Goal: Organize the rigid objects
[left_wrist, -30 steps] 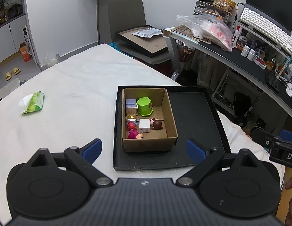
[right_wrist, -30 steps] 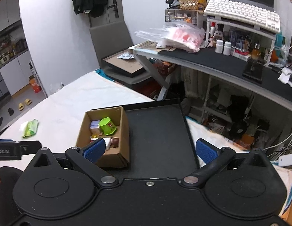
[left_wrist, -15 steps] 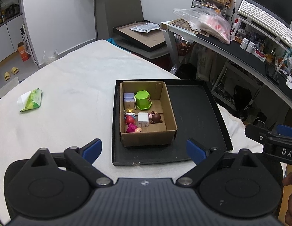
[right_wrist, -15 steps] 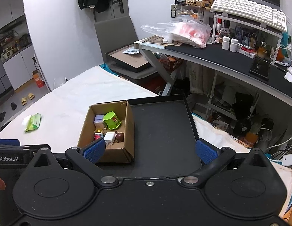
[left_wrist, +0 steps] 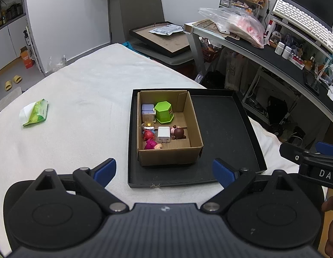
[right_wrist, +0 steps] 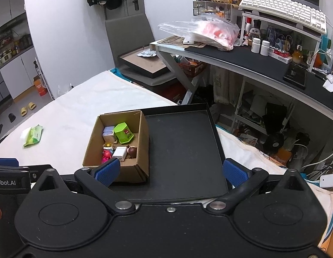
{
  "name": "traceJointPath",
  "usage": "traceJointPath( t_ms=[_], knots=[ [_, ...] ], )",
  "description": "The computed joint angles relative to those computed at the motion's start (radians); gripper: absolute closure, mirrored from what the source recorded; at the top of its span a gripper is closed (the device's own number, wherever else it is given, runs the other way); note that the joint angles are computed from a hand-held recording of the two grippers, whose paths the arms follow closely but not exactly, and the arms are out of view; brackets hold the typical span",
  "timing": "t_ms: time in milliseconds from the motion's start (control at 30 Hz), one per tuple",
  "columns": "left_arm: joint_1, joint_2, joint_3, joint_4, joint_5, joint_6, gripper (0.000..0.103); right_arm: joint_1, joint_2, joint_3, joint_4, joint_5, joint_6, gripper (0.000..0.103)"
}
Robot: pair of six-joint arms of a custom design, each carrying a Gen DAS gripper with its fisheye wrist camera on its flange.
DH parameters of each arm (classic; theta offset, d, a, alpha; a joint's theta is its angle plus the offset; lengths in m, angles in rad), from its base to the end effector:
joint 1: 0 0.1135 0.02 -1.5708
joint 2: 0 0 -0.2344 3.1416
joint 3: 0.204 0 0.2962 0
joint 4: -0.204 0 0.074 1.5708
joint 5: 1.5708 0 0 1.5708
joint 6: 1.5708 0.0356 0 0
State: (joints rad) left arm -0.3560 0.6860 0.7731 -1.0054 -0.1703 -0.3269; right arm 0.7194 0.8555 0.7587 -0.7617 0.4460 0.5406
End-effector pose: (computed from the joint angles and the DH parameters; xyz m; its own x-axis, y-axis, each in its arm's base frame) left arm 0.1789 -0.0601 0.2603 -0.7846 -0.0459 -0.6183 -0.0052 0.9977 -0.0674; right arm 0.1832 0.1401 0.2418 -0.6849 0.0173 -0.7284 -0.0349 0.9978 0.0564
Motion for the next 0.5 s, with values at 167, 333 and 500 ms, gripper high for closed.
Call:
traceJointPath(
  t_ms=[167,333,500],
  knots=[
    [0.008,-0.003,-0.004,0.0,0.008,-0.002,0.008,-0.003,-0.002,-0.005,0.006,0.001,-0.006,0.0],
    [0.009,-0.006,-0.007,0.001,0.006,-0.002,0.008,-0.002,-0.009,-0.007,0.001,0.004,-0.007,0.0],
    [0.011,-0.013,-0.006,-0.002,0.004,0.0,0.008,-0.002,-0.008,-0.006,0.0,0.005,-0.007,0.0]
  ],
)
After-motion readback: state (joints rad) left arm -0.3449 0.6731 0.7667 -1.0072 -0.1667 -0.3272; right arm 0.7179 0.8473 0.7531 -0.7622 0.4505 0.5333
